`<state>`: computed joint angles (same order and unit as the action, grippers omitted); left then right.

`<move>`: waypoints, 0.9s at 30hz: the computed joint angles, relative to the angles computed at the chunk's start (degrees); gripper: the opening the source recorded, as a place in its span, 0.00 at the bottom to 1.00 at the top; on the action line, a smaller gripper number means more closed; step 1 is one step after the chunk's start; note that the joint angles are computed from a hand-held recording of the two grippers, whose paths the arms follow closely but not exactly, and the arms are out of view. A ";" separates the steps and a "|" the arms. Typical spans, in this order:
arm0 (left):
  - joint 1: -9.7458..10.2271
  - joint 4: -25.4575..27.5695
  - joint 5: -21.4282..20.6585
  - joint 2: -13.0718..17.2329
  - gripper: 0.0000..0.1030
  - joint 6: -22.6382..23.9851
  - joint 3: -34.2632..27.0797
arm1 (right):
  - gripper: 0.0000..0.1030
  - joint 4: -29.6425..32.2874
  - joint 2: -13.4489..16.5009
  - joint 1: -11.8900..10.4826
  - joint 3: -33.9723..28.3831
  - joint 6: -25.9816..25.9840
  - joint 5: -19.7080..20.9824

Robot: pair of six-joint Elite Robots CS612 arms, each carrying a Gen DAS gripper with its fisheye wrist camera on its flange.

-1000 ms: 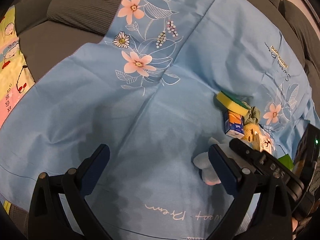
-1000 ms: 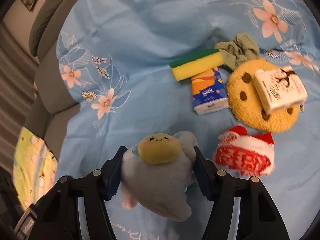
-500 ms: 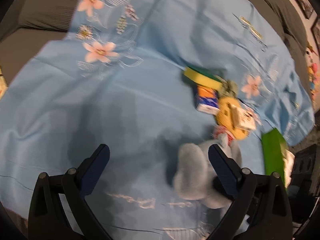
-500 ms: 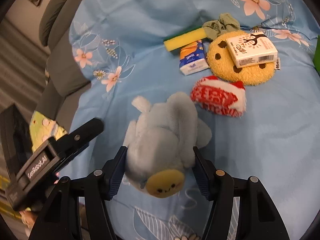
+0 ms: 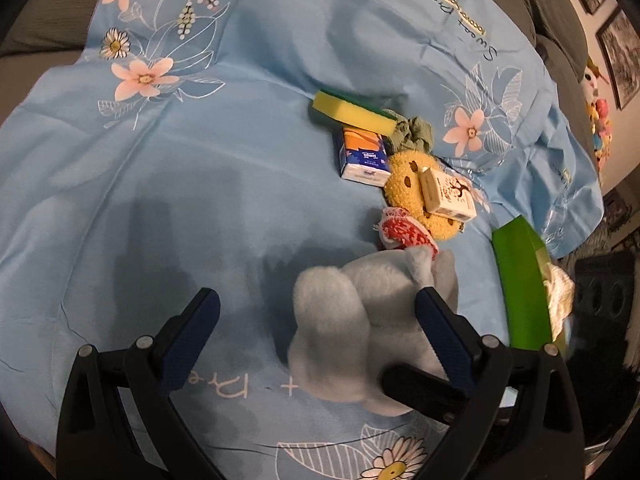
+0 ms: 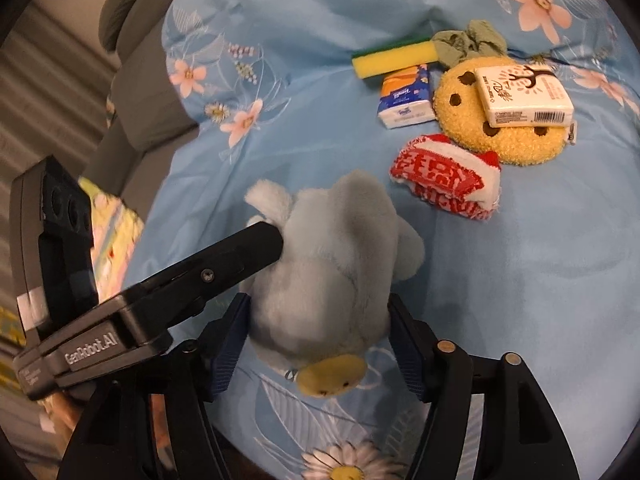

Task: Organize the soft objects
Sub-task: 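Grasp the grey elephant plush with the right gripper while the left gripper grasps it too, then carry the elephant plush over the green box and lower it inside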

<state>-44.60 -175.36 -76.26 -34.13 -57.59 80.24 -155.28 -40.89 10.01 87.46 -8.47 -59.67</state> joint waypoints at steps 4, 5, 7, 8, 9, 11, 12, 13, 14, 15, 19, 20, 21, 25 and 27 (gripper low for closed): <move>-0.27 0.37 0.56 0.13 0.94 1.01 -0.30 | 0.79 -0.82 -1.28 -0.57 0.82 -1.29 -5.36; -0.20 0.37 -0.14 0.27 0.94 0.99 -0.47 | 0.80 -1.13 -1.34 -0.75 0.91 -0.97 -6.11; -0.24 1.82 -0.39 0.44 0.94 1.76 -1.02 | 0.80 -1.69 -1.20 -1.41 0.86 1.00 -5.85; -0.33 2.03 -0.70 0.60 0.94 2.82 -1.33 | 0.80 -1.83 -1.03 -1.86 0.68 2.65 -5.28; -0.46 1.90 -0.93 0.70 0.94 3.57 -1.53 | 0.80 -1.94 -0.88 -2.15 0.45 4.12 -5.30; -0.74 2.20 -0.84 0.88 0.94 4.92 -1.90 | 0.80 -4.07 -0.63 -2.61 0.51 7.21 -4.80; -0.88 1.88 -0.97 1.15 0.94 6.00 -2.22 | 0.80 -5.16 -0.58 -2.76 0.62 8.10 -4.47; -0.86 1.49 -1.68 1.38 0.94 6.57 -2.48 | 0.80 -6.13 -0.56 -2.82 0.78 8.54 -4.37; -0.83 1.23 -2.35 1.56 0.93 6.81 -2.67 | 0.80 -7.19 -0.58 -2.81 0.96 8.58 -4.20; -0.81 0.70 -3.28 1.92 0.93 7.13 -3.03 | 0.80 -7.70 -0.55 -2.80 1.01 8.24 -3.86; -1.02 -1.24 -4.99 3.00 0.84 8.63 -4.18 | 0.80 -7.63 0.30 -2.62 0.11 7.13 -1.25; -1.12 -1.78 -5.18 3.16 0.77 9.35 -4.38 | 0.80 -6.81 0.67 -2.47 -0.46 7.30 -1.41; -1.31 -2.11 -4.93 3.26 0.73 10.08 -4.57 | 0.80 -5.79 1.01 -2.34 -1.01 7.17 -1.36; -1.64 -3.93 -4.24 3.74 0.60 11.26 -5.07 | 0.81 -3.70 2.43 -2.64 -2.48 7.90 2.31; -1.61 -4.69 -4.37 3.99 0.58 11.42 -5.21 | 0.84 -3.60 3.22 -3.05 -2.93 9.46 5.04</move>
